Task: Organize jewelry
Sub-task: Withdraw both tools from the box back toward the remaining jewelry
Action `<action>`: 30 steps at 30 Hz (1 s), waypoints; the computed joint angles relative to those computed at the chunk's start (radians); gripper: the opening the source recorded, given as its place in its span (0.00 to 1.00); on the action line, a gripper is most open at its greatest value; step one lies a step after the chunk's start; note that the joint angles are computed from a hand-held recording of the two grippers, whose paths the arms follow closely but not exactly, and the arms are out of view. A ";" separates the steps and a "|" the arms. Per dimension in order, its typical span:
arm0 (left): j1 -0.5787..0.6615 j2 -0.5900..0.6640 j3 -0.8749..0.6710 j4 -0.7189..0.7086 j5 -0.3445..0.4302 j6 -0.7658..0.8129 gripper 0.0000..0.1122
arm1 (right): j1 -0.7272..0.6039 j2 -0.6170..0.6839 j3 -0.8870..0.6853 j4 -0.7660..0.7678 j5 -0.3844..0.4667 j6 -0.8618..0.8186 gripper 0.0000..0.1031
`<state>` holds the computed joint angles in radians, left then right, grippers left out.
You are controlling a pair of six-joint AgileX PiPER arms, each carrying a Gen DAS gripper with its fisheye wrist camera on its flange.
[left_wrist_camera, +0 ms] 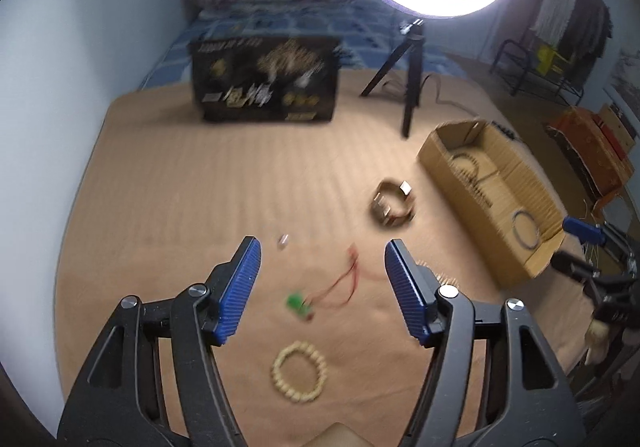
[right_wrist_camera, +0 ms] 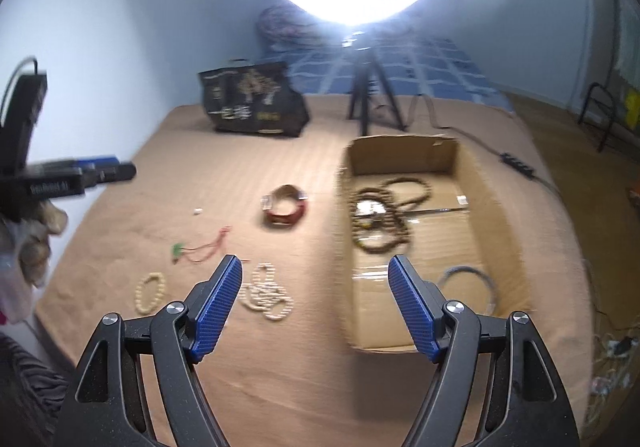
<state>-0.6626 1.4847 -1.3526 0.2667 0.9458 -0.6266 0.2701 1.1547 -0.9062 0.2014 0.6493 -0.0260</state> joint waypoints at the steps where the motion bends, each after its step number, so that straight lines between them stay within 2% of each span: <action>1: 0.011 -0.029 0.046 -0.013 -0.010 -0.002 0.59 | 0.005 0.017 -0.007 0.034 0.003 -0.023 0.74; 3: 0.026 -0.078 0.127 -0.035 -0.030 -0.010 0.59 | 0.021 0.059 -0.027 0.077 0.017 -0.048 0.79; 7: 0.028 -0.147 0.275 -0.071 -0.068 -0.013 0.59 | 0.079 0.145 -0.061 0.055 0.021 -0.004 0.79; 15: 0.017 -0.185 0.445 -0.122 -0.124 0.000 0.59 | 0.132 0.289 -0.111 0.051 0.040 0.047 0.79; 24: 0.069 -0.126 0.518 -0.142 -0.212 0.032 0.59 | 0.214 0.409 -0.181 -0.036 0.046 0.172 0.79; 30: 0.086 -0.078 0.521 -0.151 -0.240 0.042 0.59 | 0.272 0.445 -0.211 -0.174 0.064 0.298 0.79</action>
<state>-0.5763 1.4069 -0.8312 0.1155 0.7056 -0.5846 0.5419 1.5994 -1.1169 0.0276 0.7129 0.2717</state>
